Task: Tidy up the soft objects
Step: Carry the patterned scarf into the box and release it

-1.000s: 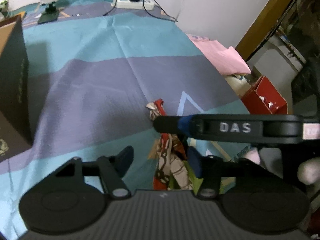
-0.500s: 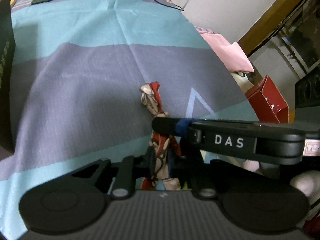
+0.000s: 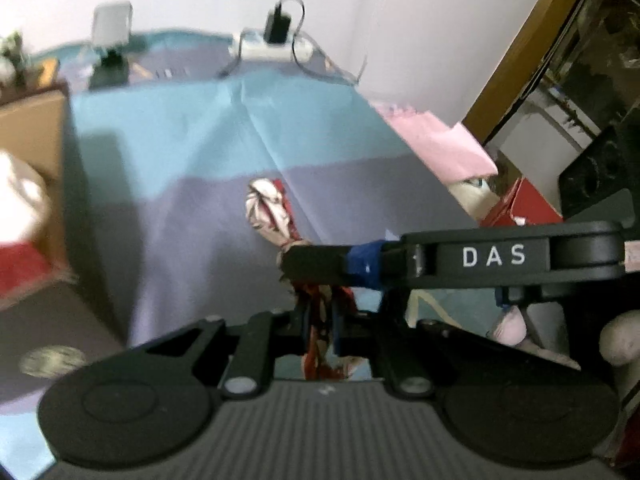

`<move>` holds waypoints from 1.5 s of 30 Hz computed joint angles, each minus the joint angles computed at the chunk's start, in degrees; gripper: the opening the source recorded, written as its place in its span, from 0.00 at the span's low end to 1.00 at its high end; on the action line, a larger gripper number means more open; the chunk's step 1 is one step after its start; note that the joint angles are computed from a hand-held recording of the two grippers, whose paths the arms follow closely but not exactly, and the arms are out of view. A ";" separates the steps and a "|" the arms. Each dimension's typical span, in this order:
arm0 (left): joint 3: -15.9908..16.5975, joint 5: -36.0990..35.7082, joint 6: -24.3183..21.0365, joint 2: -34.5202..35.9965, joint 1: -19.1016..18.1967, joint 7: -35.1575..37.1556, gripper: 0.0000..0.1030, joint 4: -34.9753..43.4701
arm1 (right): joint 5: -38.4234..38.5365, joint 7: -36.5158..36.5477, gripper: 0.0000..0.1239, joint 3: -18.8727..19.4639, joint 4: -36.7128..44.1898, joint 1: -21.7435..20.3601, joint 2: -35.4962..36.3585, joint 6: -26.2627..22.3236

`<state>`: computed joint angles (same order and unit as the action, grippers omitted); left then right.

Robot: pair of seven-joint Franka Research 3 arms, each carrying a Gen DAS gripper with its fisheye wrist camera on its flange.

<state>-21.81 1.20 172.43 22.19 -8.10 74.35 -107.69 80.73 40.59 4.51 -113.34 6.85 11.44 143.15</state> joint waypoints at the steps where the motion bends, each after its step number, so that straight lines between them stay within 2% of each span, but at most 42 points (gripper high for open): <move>1: -0.32 -0.27 0.98 -1.50 0.85 0.41 0.04 -1.56 | 0.84 -0.43 0.00 0.29 0.47 0.05 -0.04 -0.54; 5: -1.69 -2.13 4.90 -6.77 4.19 1.66 0.04 -6.95 | 5.08 -1.92 0.00 1.26 2.93 0.59 0.05 -3.54; 8: -3.87 -4.81 7.51 -11.19 8.23 4.24 0.04 -11.06 | 6.92 -3.06 0.00 1.92 5.66 1.54 0.84 -4.56; 11: -2.07 -5.83 8.86 -15.11 8.82 5.22 0.04 -14.22 | 7.86 -3.06 0.00 2.88 9.66 2.63 2.76 -5.51; 14: 3.03 -3.81 10.03 -18.17 6.95 4.11 0.04 -16.64 | 8.35 -1.28 0.00 4.27 14.90 3.55 6.14 -6.09; 15: 3.74 -4.38 10.48 -18.86 7.03 4.87 0.04 -17.23 | 8.57 -0.67 0.00 4.88 16.81 3.91 7.40 -5.98; 18: 3.00 -14.63 11.34 -20.71 9.09 14.49 0.04 -18.50 | 9.07 1.08 0.00 6.70 21.91 4.74 10.87 -5.04; 20: 3.94 -18.99 11.23 -20.92 9.21 18.79 0.04 -18.35 | 8.44 2.61 0.00 7.85 25.29 5.58 13.35 -3.36; 25: 9.32 -15.43 9.23 -19.64 7.83 17.01 0.04 -17.76 | 2.63 7.29 0.00 9.88 31.90 8.14 18.85 2.92; 28: 8.19 -20.02 7.14 -17.92 9.84 21.57 0.04 -16.72 | -3.07 9.88 0.03 10.35 33.61 9.76 20.75 7.32; 32: 7.81 -21.00 4.99 -15.60 11.71 22.62 0.05 -15.96 | -13.11 14.75 0.06 9.15 34.43 12.94 22.59 13.67; 37: 6.27 -24.71 2.50 -14.86 13.76 25.84 0.07 -16.20 | -21.92 22.94 0.07 8.40 34.00 14.26 23.57 16.19; 38: 6.13 -25.37 2.41 -14.77 13.91 26.49 0.09 -16.27 | -23.13 23.59 0.07 8.50 33.43 14.35 23.38 17.40; 41: 7.25 -24.18 3.16 -15.19 12.97 24.71 0.33 -17.19 | -26.32 25.84 0.08 9.12 31.90 14.21 22.76 19.93; 43: 6.57 -25.68 3.41 -15.62 13.44 25.85 0.33 -17.55 | -26.19 25.53 0.08 11.27 30.46 12.54 22.03 21.00; 45: 7.59 -24.22 3.10 -16.05 12.50 24.17 0.33 -17.87 | -25.95 25.37 0.08 12.84 28.66 11.30 21.03 22.13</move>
<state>-14.22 -23.01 175.53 6.14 4.40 98.52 -125.56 54.79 65.96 17.35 -84.67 18.15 32.47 165.28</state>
